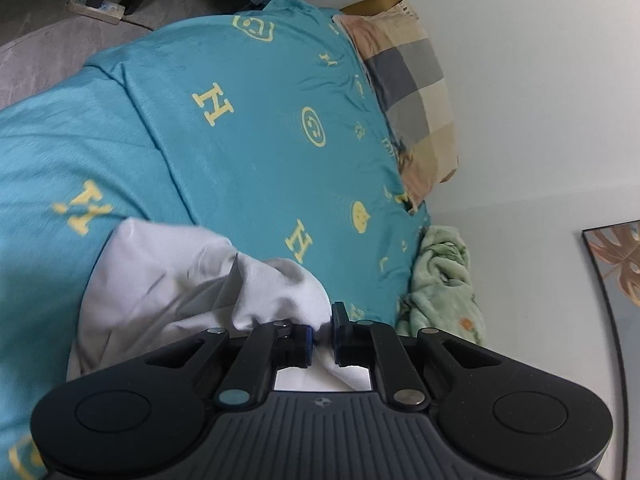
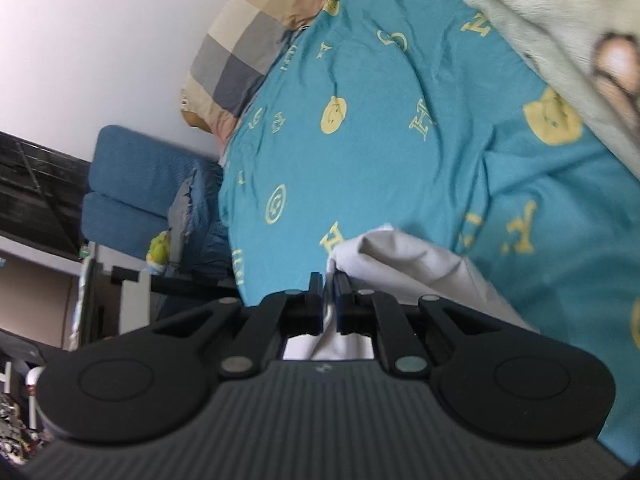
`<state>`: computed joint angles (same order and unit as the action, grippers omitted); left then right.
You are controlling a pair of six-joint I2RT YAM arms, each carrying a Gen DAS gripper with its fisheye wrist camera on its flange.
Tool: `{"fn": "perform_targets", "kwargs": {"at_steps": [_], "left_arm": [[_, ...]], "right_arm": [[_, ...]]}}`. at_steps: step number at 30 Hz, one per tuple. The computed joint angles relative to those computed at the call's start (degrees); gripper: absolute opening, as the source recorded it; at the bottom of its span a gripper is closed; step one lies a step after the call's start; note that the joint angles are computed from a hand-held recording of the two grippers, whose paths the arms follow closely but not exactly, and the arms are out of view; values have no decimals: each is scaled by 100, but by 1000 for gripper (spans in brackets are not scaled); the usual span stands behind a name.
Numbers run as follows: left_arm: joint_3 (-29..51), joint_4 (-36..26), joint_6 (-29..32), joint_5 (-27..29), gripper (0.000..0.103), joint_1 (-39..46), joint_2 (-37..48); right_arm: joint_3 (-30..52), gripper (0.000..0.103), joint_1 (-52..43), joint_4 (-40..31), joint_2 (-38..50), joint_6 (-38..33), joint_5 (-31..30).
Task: Fold clothes
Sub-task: 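Pinch the folded shirt edge with both grippers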
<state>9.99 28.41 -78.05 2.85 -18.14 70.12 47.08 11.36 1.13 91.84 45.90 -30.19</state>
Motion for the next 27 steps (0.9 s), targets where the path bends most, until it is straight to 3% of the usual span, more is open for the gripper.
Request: {"fn": "perform_targets", "kwargs": {"at_steps": [5,8,11,14,17,19,21,24,27], "left_arm": [[212,2233,593,378,10,523,2563],[353,2689,787,693,10,779,3170],[472,2431,1174,752,11,823,3108],[500,1969,1565,657,18,722,2701],[488,1315,2034,301,42,416,1993],[520,674,2441,-320,62,-9,1376],[627,37,2865,-1086,72,-503,903],[901,-402,3331,-1671,75,-903,1027],[1185,-613,3505,-1717,73,-905,1554]], "right_arm": [[406,8,-73,697,1284,-65,97],[599,8,-93,815,1684,-49,122],[630,8,-35,983,1718,-168,248],[609,8,116,958,1479,-595,347],[571,8,339,742,1193,-1219,450],[562,9,524,554,1063,-1667,571],[607,9,677,399,1071,-2058,556],[655,9,899,275,1133,-2554,663],[670,10,1123,370,1248,-3025,1166]]}}
